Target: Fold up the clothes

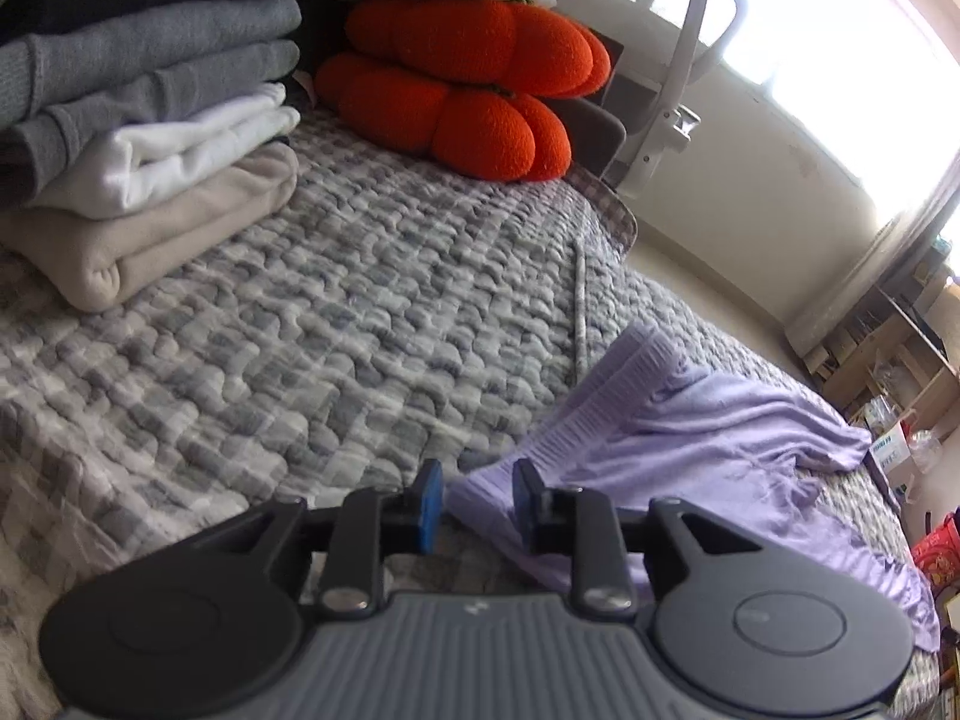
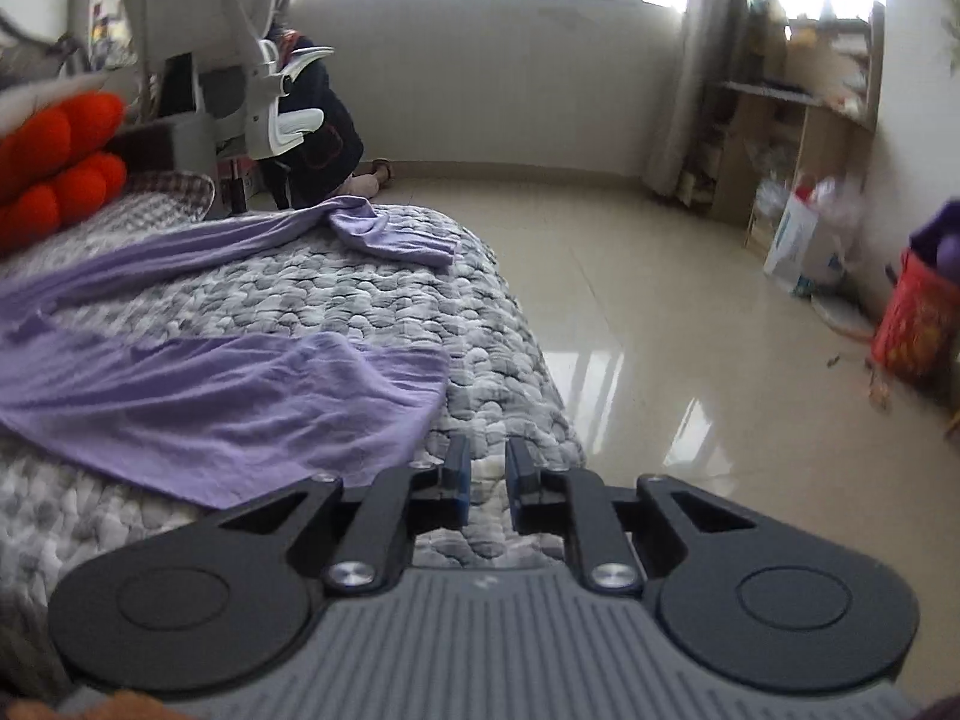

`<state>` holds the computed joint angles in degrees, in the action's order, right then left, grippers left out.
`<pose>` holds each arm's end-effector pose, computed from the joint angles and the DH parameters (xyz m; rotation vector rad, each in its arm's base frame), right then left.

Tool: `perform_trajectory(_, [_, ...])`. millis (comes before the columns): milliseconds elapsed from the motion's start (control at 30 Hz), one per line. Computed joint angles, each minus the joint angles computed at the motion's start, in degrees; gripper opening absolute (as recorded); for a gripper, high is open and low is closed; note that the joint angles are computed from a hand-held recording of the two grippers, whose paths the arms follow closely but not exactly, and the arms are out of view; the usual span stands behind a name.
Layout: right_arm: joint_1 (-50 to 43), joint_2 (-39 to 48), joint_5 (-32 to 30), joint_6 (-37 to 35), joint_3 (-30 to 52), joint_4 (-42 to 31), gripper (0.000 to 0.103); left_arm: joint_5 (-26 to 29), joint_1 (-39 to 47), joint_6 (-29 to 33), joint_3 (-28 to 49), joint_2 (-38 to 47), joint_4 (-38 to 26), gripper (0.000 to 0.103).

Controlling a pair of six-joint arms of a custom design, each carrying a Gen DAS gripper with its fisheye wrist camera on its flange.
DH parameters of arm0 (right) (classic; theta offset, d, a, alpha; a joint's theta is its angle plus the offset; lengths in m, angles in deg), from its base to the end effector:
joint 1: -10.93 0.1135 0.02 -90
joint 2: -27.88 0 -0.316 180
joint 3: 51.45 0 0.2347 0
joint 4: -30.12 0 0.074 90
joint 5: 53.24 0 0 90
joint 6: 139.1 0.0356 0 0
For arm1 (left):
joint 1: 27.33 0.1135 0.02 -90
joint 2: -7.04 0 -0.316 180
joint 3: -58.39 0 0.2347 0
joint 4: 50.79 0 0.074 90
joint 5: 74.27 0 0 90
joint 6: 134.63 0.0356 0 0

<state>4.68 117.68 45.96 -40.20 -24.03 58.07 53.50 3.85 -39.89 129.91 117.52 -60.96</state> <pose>0.2158 -0.0294 0.1598 0.3763 2.1337 -0.1477 0.3363 0.1780 0.1847 -0.2338 2.2408 -0.4705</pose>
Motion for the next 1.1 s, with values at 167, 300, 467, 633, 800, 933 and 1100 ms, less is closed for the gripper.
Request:
perform_trajectory(167, [-3.24, 4.66, -9.13, 5.18, 0.41, 4.78, 0.037, -0.62, 0.31, -0.89, 0.87, 0.39, -1.15, 0.035])
perform_trajectory(300, [-4.38, 5.81, -13.11, 6.90, 3.12, 4.14, 0.041, -0.84, -0.20, -1.95, 1.49, 0.68, -0.46, 0.038])
perform_trajectory(467, [3.40, 3.96, -9.15, 3.63, 5.55, 1.74, 0.041, -1.46, -2.25, -3.90, 1.97, 1.06, 0.15, 0.039])
perform_trajectory(633, [8.58, 3.11, -11.74, -2.39, 7.42, -0.15, 0.041, -2.42, -3.91, -4.73, 1.97, 1.20, 0.30, 0.039])
perform_trajectory(800, [2.74, 1.58, -18.73, -2.92, 5.35, 2.55, 0.041, -2.48, -3.61, -5.67, 2.64, 1.58, 0.15, 0.041])
perform_trajectory(933, [-3.06, 2.85, -19.73, 1.29, 4.66, 3.62, 0.041, -2.25, -3.87, -7.09, 3.90, 2.33, -0.70, 0.042])
perform_trajectory(1100, [-6.73, 5.97, -26.95, 4.93, 4.60, 5.70, 0.041, -3.06, -5.64, -8.11, 4.55, 2.41, -0.44, 0.042])
